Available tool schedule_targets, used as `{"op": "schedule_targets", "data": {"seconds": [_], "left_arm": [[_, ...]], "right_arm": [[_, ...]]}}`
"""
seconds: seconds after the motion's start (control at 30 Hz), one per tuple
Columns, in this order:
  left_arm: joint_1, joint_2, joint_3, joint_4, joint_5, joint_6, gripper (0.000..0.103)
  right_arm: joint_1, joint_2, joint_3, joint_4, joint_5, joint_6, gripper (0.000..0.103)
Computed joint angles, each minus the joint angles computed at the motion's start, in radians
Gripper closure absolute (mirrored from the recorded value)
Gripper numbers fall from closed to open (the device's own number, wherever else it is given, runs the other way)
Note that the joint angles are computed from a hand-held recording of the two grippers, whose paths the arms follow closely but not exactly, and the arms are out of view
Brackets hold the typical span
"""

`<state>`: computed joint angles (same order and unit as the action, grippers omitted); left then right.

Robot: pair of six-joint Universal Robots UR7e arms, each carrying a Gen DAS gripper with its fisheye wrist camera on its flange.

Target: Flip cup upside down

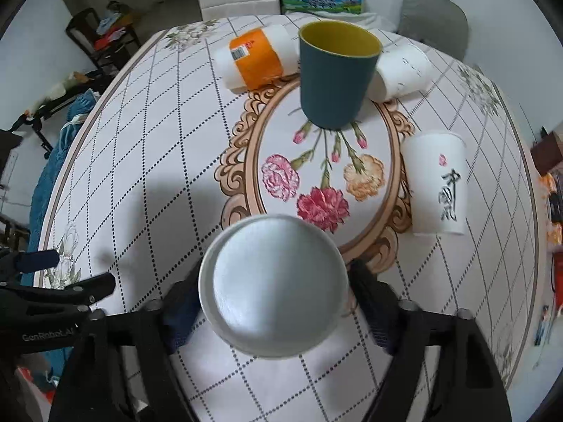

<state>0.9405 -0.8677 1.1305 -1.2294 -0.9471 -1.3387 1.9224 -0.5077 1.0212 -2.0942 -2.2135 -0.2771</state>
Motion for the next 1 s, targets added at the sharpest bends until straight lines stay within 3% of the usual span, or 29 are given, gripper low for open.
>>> {"op": "schedule_targets", "data": {"seconds": [0.13, 0.3, 0.5, 0.77, 1.0], "left_arm": [[-0.028, -0.003, -0.013, 0.020, 0.041, 0.002, 0.004], [-0.073, -0.013, -0.031, 0.039, 0.082, 0.003, 0.004], [-0.127, -0.050, -0.014, 0.045, 0.120, -0.010, 0.004], [-0.260, -0.052, -0.092, 0.189, 0.217, -0.124, 0.004], [-0.377, -0.031, -0.204, 0.360, 0.265, -0.275, 0.004]], "right_arm": [[0.010, -0.046, 0.024, 0.037, -0.028, 0.099, 0.009], [0.036, -0.130, 0.098, 0.022, -0.098, 0.191, 0.006], [0.078, -0.208, 0.163, -0.036, -0.174, 0.189, 0.006], [0.133, -0.331, 0.191, -0.004, -0.153, 0.211, 0.006], [0.206, -0.448, 0.215, 0.007, -0.161, 0.175, 0.006]]}}
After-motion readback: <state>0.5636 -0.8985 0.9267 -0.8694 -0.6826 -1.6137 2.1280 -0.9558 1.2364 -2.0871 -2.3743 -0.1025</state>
